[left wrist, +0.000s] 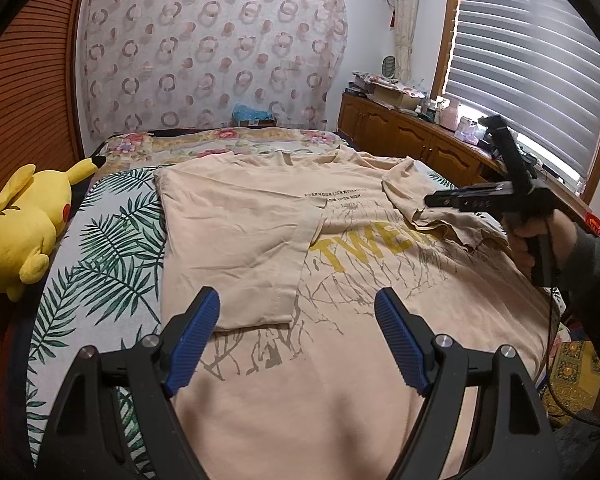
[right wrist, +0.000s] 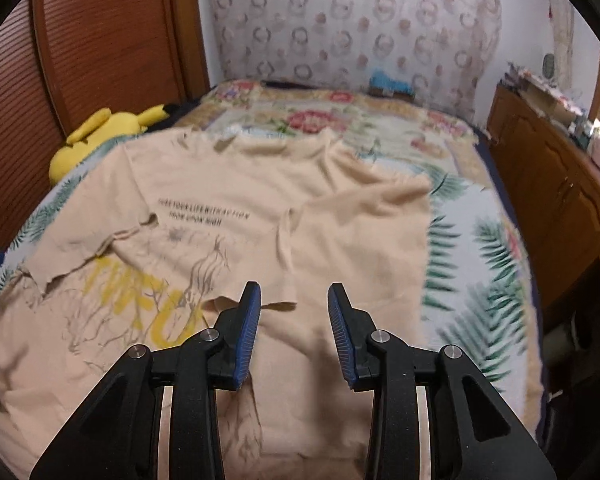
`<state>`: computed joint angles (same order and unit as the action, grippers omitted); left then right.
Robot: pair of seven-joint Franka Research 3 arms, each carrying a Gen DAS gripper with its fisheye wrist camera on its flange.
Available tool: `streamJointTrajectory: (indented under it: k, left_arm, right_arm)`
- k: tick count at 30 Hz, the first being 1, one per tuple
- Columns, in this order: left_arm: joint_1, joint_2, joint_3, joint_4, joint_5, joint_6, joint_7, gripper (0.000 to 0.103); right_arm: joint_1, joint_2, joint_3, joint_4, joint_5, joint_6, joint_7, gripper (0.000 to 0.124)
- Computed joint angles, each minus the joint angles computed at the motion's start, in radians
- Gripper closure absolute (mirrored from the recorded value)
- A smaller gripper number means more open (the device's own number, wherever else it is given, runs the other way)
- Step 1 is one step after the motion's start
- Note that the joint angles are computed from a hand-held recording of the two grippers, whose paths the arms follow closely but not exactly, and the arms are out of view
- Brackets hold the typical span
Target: Fold small clothes
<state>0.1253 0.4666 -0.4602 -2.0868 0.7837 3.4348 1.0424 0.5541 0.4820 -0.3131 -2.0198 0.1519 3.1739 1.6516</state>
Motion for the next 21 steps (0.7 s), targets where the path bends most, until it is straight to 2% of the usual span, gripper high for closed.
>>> streamJointTrajectory:
  k: [3, 6, 7, 8, 9, 10, 12, 14, 18, 20, 21]
  left_arm:
    - [-0.006, -0.002, 0.008, -0.003, -0.004, 0.001, -0.001, 0.023]
    - [-0.01, -0.007, 0.015, -0.009, -0.009, 0.005, -0.003, 0.023]
    - [-0.01, -0.008, 0.015, -0.01, -0.009, 0.005, -0.005, 0.023]
    - [-0.01, -0.008, 0.016, -0.009, -0.008, 0.005, -0.006, 0.023]
    - [-0.015, -0.011, 0.022, -0.013, -0.011, 0.008, -0.005, 0.023]
    - [-0.019, -0.015, 0.027, -0.016, -0.013, 0.011, -0.006, 0.023]
    - [-0.027, -0.022, 0.038, -0.025, -0.015, 0.017, -0.006, 0.023]
    - [-0.027, -0.023, 0.043, -0.025, -0.014, 0.017, -0.012, 0.023]
    - [-0.01, -0.02, 0.034, -0.025, -0.001, 0.018, -0.031, 0.023]
    - [-0.014, -0.021, 0.039, -0.026, 0.0, 0.018, -0.034, 0.023]
    - [-0.012, -0.021, 0.037, -0.026, 0.004, 0.018, -0.036, 0.023]
  right_arm:
    - [-0.08, 0.048, 0.087, 0.064, 0.018, -0.043, -0.014, 0.089]
    - [-0.077, 0.073, 0.08, 0.089, 0.008, -0.047, 0.005, 0.089]
    - [-0.1, 0.074, 0.105, 0.096, 0.013, -0.05, -0.001, 0.09]
    - [-0.124, 0.075, 0.131, 0.105, 0.017, -0.052, -0.009, 0.095]
    - [-0.151, 0.075, 0.163, 0.109, 0.021, -0.049, -0.025, 0.107]
    - [-0.2, 0.077, 0.221, 0.121, 0.024, -0.051, -0.062, 0.111]
    - [-0.221, 0.083, 0.254, 0.137, 0.023, -0.056, -0.102, 0.118]
    - [-0.222, 0.09, 0.268, 0.156, 0.03, -0.058, -0.121, 0.119]
    - [-0.271, 0.113, 0.347, 0.214, 0.071, -0.058, -0.166, 0.119]
    - [-0.256, 0.121, 0.342, 0.243, 0.087, -0.066, -0.16, 0.114]
    - [-0.229, 0.124, 0.314, 0.256, 0.087, -0.073, -0.147, 0.106]
